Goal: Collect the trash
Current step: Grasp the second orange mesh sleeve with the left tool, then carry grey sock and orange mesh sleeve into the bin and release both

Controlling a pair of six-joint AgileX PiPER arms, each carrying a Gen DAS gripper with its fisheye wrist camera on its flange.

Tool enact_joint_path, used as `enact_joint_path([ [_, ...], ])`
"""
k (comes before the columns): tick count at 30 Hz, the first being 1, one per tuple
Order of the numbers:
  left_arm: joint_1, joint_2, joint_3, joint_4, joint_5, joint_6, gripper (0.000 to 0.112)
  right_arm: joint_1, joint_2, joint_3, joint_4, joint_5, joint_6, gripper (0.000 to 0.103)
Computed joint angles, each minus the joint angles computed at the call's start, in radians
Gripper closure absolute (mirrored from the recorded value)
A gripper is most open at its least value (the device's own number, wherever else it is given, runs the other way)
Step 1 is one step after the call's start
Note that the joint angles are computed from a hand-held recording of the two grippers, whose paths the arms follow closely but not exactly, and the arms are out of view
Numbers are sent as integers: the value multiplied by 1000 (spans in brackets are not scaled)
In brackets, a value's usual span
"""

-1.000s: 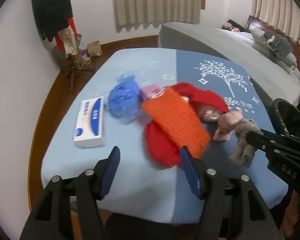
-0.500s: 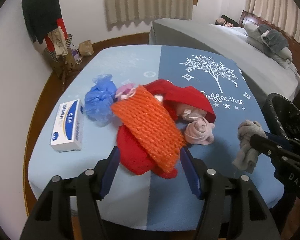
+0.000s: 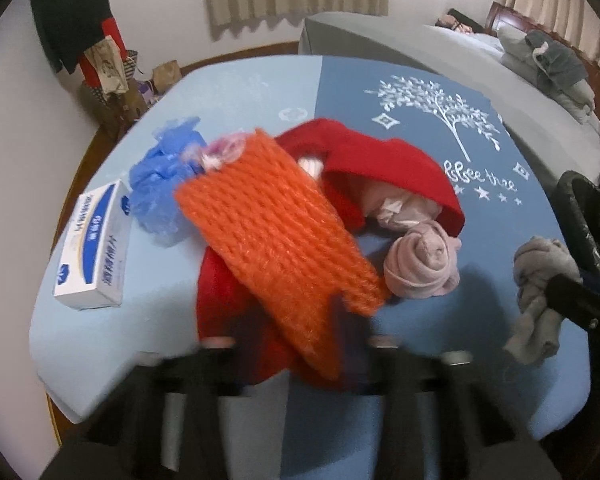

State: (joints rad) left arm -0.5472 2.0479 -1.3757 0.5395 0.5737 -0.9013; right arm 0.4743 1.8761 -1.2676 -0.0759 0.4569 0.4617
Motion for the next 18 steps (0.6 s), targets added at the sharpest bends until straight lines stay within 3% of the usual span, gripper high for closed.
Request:
enact_joint_path([
  [1,-1,-6,5,7,-4,-8,100,0,-2,3,-2,0,1,78],
  [9,-6,-132,84,45,-28,-41,102,4,-26,21,-16,-1,19,78],
  [18,-56,-246,121,94,26,-87,102,16,-96,52,-56,-7,62,78],
])
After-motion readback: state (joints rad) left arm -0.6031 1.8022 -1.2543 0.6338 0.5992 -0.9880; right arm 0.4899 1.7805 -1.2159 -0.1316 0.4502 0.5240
